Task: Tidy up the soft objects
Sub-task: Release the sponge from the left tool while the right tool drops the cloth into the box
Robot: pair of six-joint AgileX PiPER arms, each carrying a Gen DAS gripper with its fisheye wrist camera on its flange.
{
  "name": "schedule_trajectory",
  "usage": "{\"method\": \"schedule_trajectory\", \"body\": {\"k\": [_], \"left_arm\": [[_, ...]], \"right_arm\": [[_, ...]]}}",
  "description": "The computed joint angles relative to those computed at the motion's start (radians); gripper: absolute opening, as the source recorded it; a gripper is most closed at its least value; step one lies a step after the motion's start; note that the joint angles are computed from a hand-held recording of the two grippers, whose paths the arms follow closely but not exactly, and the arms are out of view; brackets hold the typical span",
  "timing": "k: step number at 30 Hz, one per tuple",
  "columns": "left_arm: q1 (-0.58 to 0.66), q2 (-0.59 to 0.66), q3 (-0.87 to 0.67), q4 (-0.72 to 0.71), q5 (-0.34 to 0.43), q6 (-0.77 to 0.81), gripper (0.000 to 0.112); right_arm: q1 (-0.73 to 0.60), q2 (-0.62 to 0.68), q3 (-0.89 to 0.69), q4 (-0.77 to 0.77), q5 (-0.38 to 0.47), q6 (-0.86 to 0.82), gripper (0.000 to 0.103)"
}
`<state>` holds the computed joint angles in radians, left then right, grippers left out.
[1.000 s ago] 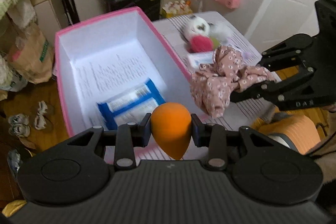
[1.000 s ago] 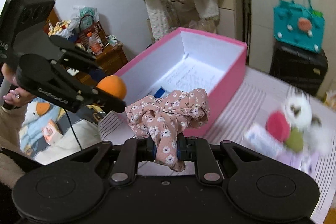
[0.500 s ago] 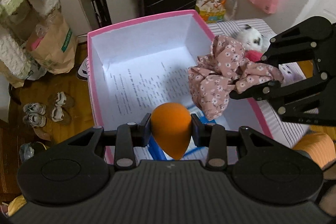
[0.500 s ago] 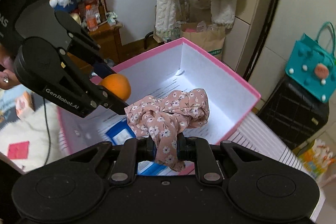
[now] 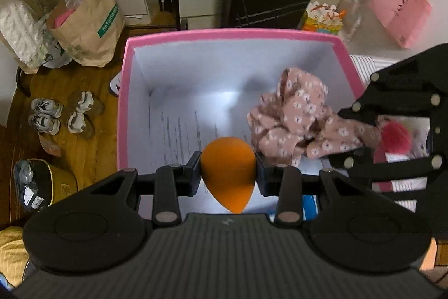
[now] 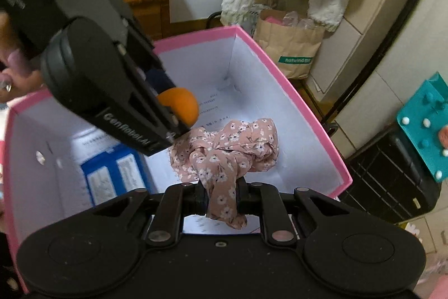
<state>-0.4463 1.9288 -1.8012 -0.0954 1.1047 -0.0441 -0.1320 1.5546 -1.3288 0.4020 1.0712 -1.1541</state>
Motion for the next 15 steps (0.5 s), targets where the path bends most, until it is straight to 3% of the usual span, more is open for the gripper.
{"method": "schedule_trajectory", "body": {"k": [7, 11, 15], "left_arm": [[0.000, 0.092, -0.074, -0.005, 0.003, -0.015, 0.038], [-0.013, 0.132, -0.111, 0.025, 0.015, -0.036, 0.038], [-0.015, 0.158, -0.136, 0.031, -0.002, -0.053, 0.039]], "right_arm": [[0.050, 0.082, -0.067, -0.066, 0.001, -0.058, 0.022], [0.085, 0.080, -0.051, -0.114, -0.050, -0.060, 0.024], [0.101, 0.067, -0.011, -0.134, -0.144, -0.060, 0.045]]}}
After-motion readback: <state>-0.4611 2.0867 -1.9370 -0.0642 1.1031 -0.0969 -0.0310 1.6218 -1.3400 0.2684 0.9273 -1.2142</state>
